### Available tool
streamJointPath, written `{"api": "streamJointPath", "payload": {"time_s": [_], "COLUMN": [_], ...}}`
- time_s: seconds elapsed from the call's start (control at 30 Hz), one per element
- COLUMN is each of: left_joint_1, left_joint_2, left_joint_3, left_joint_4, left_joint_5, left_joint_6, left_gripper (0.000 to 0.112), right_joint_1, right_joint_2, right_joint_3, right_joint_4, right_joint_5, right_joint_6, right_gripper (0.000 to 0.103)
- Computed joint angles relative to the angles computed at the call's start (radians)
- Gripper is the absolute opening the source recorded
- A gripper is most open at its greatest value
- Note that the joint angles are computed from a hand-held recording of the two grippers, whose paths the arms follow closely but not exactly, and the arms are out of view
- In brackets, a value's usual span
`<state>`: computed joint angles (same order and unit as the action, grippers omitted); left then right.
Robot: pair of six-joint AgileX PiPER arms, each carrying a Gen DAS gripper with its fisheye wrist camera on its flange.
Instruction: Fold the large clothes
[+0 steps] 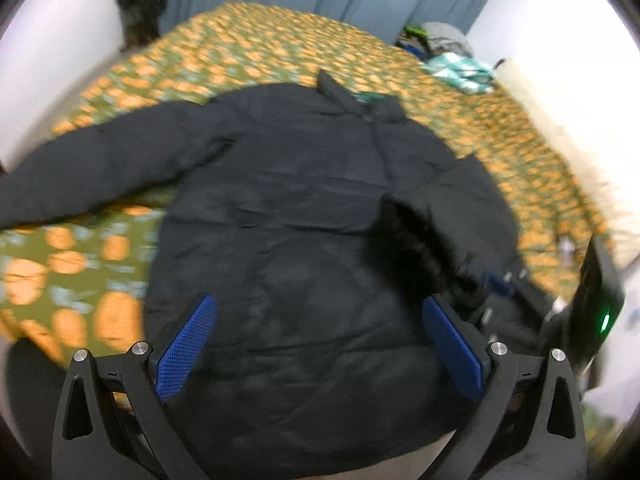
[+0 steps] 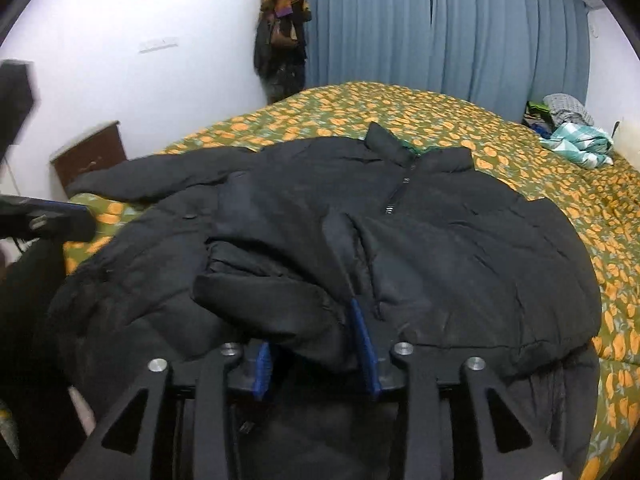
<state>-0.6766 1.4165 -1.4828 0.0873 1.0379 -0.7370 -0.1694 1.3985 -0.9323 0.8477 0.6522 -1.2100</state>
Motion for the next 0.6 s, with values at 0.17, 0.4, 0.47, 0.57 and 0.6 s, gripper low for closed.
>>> {"api": "streamJointPath", "payload": {"time_s": [0.17, 0.4, 0.47, 0.57, 0.6], "left_joint_1": [0.093, 0.04, -0.004, -0.023, -0.005], "left_joint_2": [0.114, 0.31, 0.367, 0.472, 0.476], "left_joint_3": [-0.04, -0.229, -0.311, -0.481, -0.51], "left_joint_4": [-0.365, -0.446, -0.365, -0.292, -0.3], "left_joint_5": [-0.094, -0.055, -0.015, 0.123, 0.135], "left_joint_6": [0.224, 0.261, 0.219, 0.188, 0.188], "left_gripper": [0.102, 0.098, 0.075, 0.012, 0.009], "right_joint_1": [-0.091, -0.245, -0.309, -0.375, -0.394], "right_joint_2": [-0.067, -0.181, -0.197, -0.193, -0.179], "right_joint_3": [0.054, 0.1, 0.106, 0.096, 0.079], "right_joint_4": [0.054, 0.127, 0.176, 0.224, 0.23], "right_joint_5": [0.104, 0.229, 0.262, 0.267, 0.26], "right_joint_6": [-0.054, -0.117, -0.152, -0.166, -0.15], "right_gripper": [0.092, 0.092, 0.092, 0.092, 0.092]}}
